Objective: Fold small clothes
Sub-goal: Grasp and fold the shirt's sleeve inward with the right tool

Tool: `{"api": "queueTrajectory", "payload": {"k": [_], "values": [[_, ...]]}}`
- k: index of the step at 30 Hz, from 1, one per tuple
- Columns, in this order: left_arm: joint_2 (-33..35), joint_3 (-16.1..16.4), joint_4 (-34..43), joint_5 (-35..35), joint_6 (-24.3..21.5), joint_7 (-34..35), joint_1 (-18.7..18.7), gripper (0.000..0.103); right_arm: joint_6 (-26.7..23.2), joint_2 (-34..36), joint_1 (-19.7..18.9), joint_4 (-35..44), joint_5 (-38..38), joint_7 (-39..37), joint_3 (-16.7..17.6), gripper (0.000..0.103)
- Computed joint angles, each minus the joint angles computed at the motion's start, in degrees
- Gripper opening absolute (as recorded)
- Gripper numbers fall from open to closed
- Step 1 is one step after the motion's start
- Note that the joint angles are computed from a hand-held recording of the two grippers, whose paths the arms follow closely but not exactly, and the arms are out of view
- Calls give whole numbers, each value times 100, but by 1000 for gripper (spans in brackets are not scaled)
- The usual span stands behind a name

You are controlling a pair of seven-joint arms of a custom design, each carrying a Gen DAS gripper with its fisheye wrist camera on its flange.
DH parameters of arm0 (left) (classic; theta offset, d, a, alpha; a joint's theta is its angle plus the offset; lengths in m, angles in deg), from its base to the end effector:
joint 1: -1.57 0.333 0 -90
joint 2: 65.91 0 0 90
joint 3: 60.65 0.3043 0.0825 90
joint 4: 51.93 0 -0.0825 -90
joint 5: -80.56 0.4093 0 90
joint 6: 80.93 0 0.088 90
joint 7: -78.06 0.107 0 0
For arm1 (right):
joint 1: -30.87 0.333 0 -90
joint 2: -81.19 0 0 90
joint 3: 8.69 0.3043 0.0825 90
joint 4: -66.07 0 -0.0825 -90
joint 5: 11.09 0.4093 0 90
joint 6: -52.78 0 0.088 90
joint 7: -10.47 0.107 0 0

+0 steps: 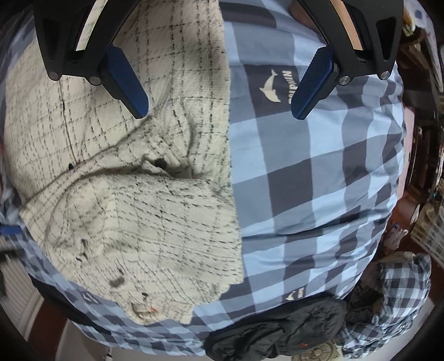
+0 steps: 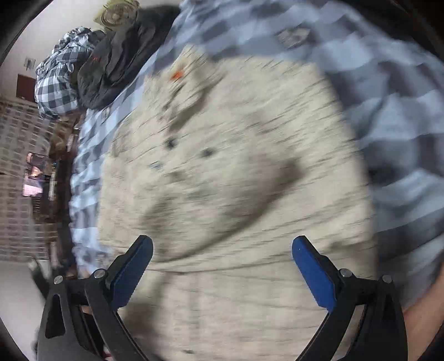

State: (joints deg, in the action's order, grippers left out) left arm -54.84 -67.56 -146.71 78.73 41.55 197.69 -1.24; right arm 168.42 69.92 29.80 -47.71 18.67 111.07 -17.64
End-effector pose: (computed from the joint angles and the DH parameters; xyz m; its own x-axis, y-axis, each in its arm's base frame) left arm 0.6614 -0.1091 0.5070 -0.6060 -0.7898 -0.0950 -0.7462 0.6058 -0.2759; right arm 0.5467 -0.0726 0.5622 -0.4161 -0.7377 -0.5317 -0.8480 0.5258 -0.0659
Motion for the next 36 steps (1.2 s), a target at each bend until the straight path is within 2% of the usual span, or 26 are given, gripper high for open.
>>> {"api": "queueTrajectory", "payload": {"k": [3,7,9,12,13,14,15,16,17,18,20,22,25,26,27,28,29,30,32,33,36], "values": [[-33,-15,-49,-20,-24,77,-3,103,-393,923,98,986,-167,392,183,99],[-152,-8,-168,-143,45,273,52,103,-945,1942,1,2194,-551,1027,405,99],[-172,7,-175,-192,34,356,86,103,-1247,2298,-139,2468,-284,1348,498,99],[-148,32,-105,-333,-66,434,156,103,-1526,2636,-155,2674,-619,1724,615,96],[-131,41,-66,-377,-106,439,178,103,-1547,2664,-136,2672,-817,1737,641,82],[-114,46,-30,-426,-136,449,200,103,-1559,2619,-140,2629,-952,1748,649,60],[-103,49,-7,-463,-146,459,216,103,-1443,2508,-159,2502,-976,1754,653,51],[-94,52,11,-506,-148,477,234,103,-1154,2285,-226,2227,-768,1628,661,29],[-90,55,31,-554,-159,498,254,103,-1015,2131,-273,2077,-613,1505,657,14],[-77,56,51,-581,-168,511,266,103,-923,1987,-302,1975,-507,1411,642,14],[-58,60,76,-582,-180,485,272,103,-393,1516,-327,1580,-219,1088,595,13],[-39,64,99,-564,-203,434,271,103,129,1040,-292,1270,67,410,527,13],[-57,53,73,-548,-185,434,262,103,611,361,-178,835,488,-694,325,13],[-71,47,52,-536,-174,448,255,103,695,206,-122,711,678,-1069,225,18],[-85,42,29,-524,-170,466,248,103,526,2,-200,565,798,-1437,174,24],[-94,37,8,-503,-175,480,238,103,450,-3,-78,536,739,-1553,8,49],[-104,33,-15,-484,-181,495,228,103,341,-88,-127,423,486,-1514,-39,80],[-110,32,-30,-466,-185,509,221,103,457,-148,-190,270,125,-1275,-10,88],[-130,26,-81,-401,-178,527,196,103,1107,-467,-350,-405,-251,-889,-76,88],[-129,25,-86,-388,-187,534,189,103,1209,-472,-372,-541,-281,-811,-162,88],[-117,22,-85,-352,-231,521,168,103,1063,-262,-540,-582,-768,-414,-284,88]]}}
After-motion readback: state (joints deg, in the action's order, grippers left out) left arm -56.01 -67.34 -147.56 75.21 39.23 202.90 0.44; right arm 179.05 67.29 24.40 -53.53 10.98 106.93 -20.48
